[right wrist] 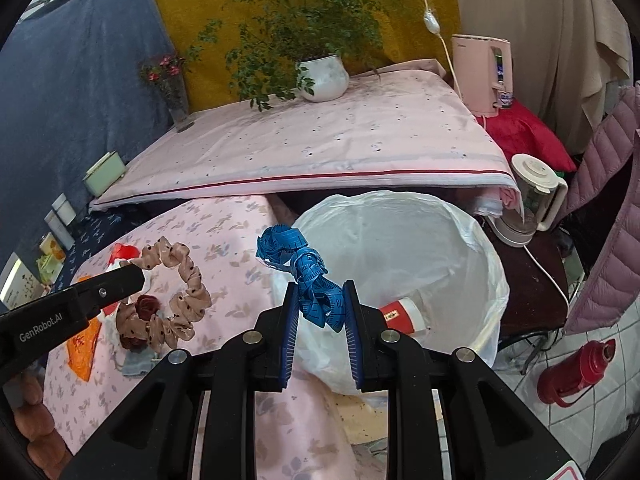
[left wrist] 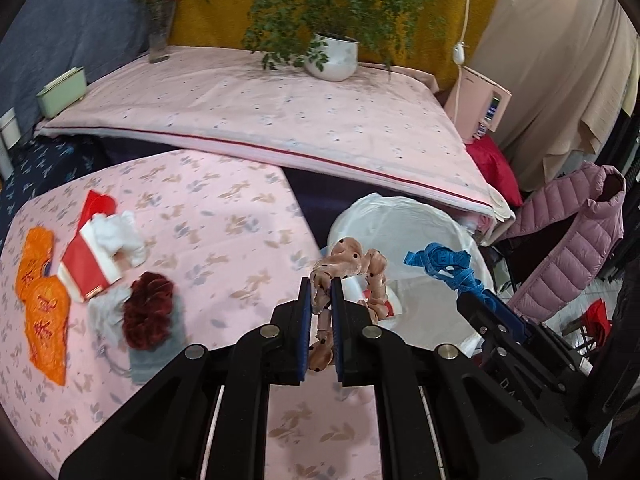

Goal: Collect trash
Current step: 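Carry both scrunchies over the white bin and open both tools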

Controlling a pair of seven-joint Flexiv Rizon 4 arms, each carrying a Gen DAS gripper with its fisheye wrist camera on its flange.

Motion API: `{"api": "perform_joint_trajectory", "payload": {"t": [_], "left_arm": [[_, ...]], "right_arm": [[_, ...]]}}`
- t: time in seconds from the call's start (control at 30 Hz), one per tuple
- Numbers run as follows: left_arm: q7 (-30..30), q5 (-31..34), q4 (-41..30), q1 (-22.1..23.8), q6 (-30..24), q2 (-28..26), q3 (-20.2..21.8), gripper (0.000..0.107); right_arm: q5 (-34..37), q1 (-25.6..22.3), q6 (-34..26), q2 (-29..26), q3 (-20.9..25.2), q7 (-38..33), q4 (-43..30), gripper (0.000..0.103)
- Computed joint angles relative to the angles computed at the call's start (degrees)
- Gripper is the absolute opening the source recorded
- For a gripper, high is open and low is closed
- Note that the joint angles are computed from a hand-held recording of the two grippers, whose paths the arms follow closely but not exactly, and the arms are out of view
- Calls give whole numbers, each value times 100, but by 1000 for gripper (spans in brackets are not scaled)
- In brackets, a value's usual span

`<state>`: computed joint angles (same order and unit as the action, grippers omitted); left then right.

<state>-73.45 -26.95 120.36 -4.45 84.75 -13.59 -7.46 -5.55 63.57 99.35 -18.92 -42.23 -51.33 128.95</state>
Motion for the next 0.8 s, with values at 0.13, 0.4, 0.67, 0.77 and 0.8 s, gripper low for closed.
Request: {"api": "perform_joint_trajectory", "payload": {"t": [0.13,0.4,0.67,0.77,0.8], "left_arm": [[49,42,-305,-34,-94,-222,-102,9],[103,126,-844,-100,-294,-627,-207,9],[54,214,-1176,-153,-452,-879,-225,9],[185,70,-1233,-47,-508,-945,-413,18],[104,115,-1287,-112,-575,-970,-332,30]], "right_arm": [[7,-304,-69,-63,158,90,-37,21],[-257,-970,-216,-193,625,356,-172,21],[-478,-1241,-237,-293,775,547,-223,21],[-519,-1214,-247,-339,715,593,-248,22],[-518,-1021,-255,-385,485,652,-230,23]]}}
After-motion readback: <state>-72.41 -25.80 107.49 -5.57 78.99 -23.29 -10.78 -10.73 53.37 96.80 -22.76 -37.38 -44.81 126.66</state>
